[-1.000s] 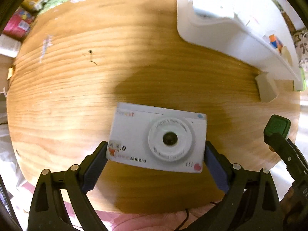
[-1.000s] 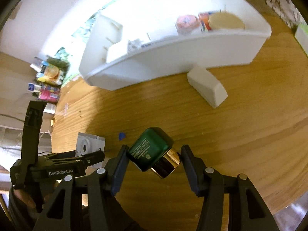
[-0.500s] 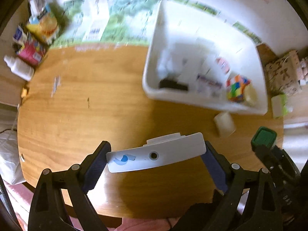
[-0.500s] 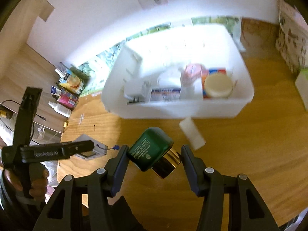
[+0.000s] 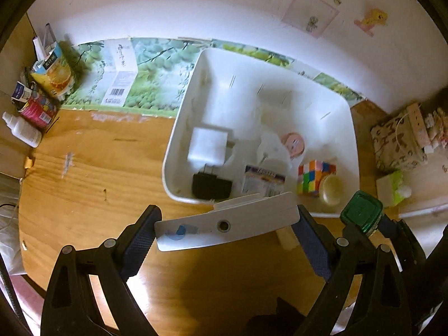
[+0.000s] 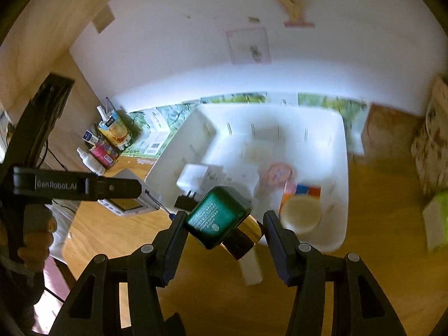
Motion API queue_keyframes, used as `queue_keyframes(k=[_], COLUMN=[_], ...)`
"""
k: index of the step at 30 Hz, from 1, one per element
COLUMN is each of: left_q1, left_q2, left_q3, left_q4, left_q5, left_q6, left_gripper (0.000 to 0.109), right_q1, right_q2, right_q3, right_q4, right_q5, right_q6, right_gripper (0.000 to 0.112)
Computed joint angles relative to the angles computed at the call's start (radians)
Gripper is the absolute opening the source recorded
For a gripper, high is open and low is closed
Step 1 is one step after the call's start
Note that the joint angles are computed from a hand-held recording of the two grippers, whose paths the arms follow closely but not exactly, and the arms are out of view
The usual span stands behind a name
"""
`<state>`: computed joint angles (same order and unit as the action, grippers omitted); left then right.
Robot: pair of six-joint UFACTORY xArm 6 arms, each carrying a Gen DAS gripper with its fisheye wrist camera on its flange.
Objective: Organize rigid objects
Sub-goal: 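Lift the toy box and green bottle and carry both over the white bin, then open the left tool to drop the toy box while the right tool releases the bottle into the bin, then withdraw both open tools from the bin toward the white block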
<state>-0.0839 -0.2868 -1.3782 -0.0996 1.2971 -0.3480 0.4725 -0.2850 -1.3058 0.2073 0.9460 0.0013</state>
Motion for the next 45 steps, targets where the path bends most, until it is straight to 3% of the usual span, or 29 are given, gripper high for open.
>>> queue_keyframes(k=[7,17,30,33,37,45], left_q1=[-0.008,-0.002,-0.009,-0.012,-0.016,-0.038], left_q2=[-0.009,-0.019,0.008,-0.013,-0.049,-0.128], left_q3=[0.058,0.151,0.145,0.162,0.179,0.209], left_q4=[0.017,0.075,0.077,0.085,0.085,0.122], left_q5=[-0.167,-0.384,-0.411,-0.442,-0.496,-0.496], left_q6=[-0.038,-0.096,-0.081,-0.091,-0.075,-0.074], left_gripper=[0.094,0.094,0.094,0.095,0.095,0.095], right_q1=[0.014,-0.008,-0.023,-0.025,-0.021,0.001], right_q2=[0.030,0.117,0.135,0.116,0.095,0.020], right_q3=[0.031,0.011,0.011,0.029,0.040,0.079], right_q4=[-0.076,-0.028,-0.038,-0.054,-0.067,-0.123], right_q5=[-0.113,-0.129,-0.137,-0.161,-0.164,-0.179], right_q6=[-0.100,-0.161,-0.115,-0.092,-0.089,-0.042], right_gripper=[0.055,0.055,0.056,0.068,0.068,0.075])
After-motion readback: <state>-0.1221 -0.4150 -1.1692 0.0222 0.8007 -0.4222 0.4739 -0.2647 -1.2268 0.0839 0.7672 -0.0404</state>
